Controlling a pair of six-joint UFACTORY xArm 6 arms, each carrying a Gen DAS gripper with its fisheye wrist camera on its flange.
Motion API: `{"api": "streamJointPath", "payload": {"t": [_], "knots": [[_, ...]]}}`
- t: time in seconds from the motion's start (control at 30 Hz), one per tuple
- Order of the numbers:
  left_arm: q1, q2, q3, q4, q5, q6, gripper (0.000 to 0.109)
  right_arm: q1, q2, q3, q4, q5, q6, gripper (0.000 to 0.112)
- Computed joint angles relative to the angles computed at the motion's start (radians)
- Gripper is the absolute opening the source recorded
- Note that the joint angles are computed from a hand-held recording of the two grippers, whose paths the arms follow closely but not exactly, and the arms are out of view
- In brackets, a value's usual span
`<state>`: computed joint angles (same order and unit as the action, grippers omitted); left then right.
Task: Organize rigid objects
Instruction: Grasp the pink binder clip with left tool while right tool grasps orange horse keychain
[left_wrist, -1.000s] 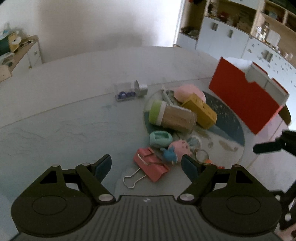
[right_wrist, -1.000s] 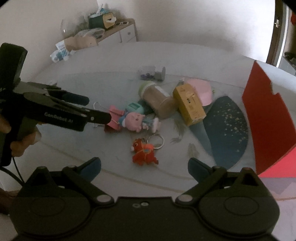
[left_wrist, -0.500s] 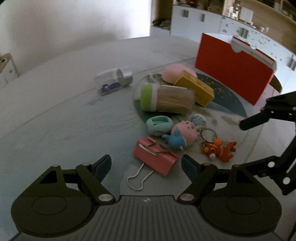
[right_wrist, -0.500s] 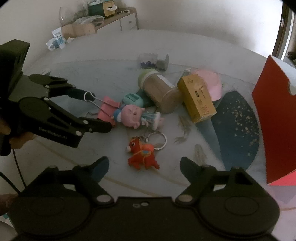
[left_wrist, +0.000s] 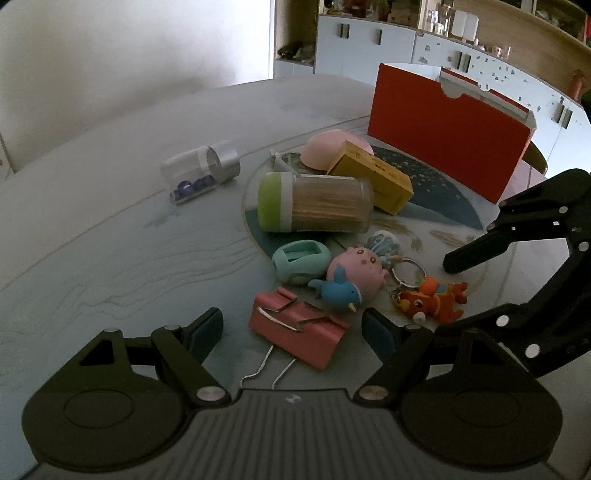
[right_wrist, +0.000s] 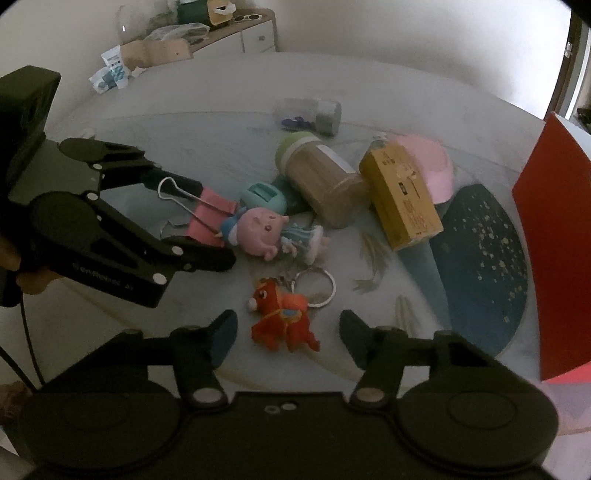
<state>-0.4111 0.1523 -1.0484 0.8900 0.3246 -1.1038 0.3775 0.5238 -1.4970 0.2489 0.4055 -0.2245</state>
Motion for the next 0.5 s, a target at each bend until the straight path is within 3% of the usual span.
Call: {"api": "streamJointPath", "payload": {"t": [0.17, 0.33, 0.5], "knots": [[-0.006, 0.001, -0.005, 0.029, 0.015, -0.026, 0.075, 0.005, 0.009, -0.008, -0.054, -0.006, 0.022, 0.049], [-0.02, -0.002, -0.01, 0.045, 0.041, -0.041, 0.06, 0.007, 0.009, -0.005, -0.083, -0.019, 0.036, 0.039], [-0.039, -0.001, -0.02, 0.041, 0.079, -0.054, 0.059, 0.006, -0.002, 0.01, -0.08, -0.034, 0.04, 0.035]]}}
